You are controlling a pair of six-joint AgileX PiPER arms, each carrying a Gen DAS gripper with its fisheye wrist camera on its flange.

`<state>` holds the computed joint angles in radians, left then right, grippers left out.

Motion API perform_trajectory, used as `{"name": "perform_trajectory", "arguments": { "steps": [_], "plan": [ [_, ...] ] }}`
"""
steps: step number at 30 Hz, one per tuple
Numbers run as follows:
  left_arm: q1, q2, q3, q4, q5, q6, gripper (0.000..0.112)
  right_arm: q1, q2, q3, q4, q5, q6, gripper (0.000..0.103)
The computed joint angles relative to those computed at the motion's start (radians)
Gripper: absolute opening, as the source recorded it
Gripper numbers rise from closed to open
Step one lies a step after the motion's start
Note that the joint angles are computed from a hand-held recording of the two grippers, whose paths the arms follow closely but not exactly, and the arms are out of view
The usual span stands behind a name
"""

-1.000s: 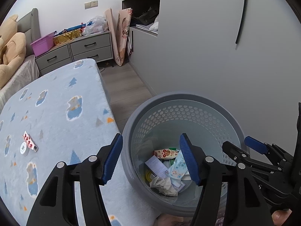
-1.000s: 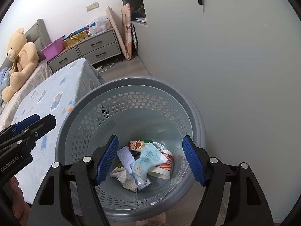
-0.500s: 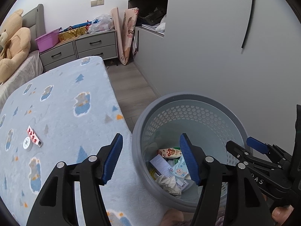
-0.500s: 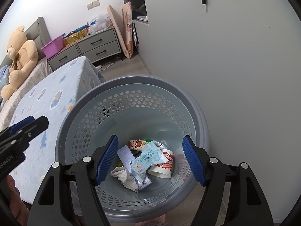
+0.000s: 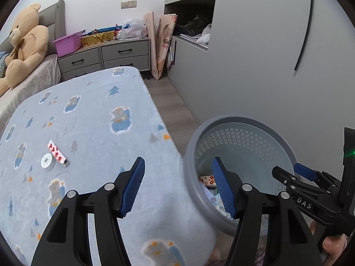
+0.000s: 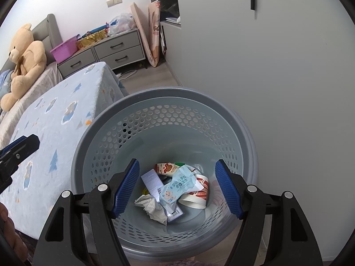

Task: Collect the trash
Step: 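Move both tools back toward the white lid and heart card on the bed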

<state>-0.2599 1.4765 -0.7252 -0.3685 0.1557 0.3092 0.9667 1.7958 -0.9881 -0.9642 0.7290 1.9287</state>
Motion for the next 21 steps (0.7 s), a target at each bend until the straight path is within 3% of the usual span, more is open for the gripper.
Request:
{"name": "perform_trajectory", "arguments": {
  "steps": [8, 14, 21],
  "plan": [
    [0.174, -0.046, 0.038, -0.304, 0.043, 0.362, 0.061, 0.011, 0.03, -0.083, 0.042, 0.011, -0.065, 0.069],
    [0.327, -0.068, 0.045, -0.494, 0.097, 0.607, 0.061, 0.044, 0.1, -0.235, 0.074, 0.044, -0.15, 0.069],
    [0.514, -0.069, 0.031, -0.587, 0.186, 0.766, 0.061, 0.063, 0.22, -0.465, 0.135, 0.072, -0.302, 0.069]
  ]
}}
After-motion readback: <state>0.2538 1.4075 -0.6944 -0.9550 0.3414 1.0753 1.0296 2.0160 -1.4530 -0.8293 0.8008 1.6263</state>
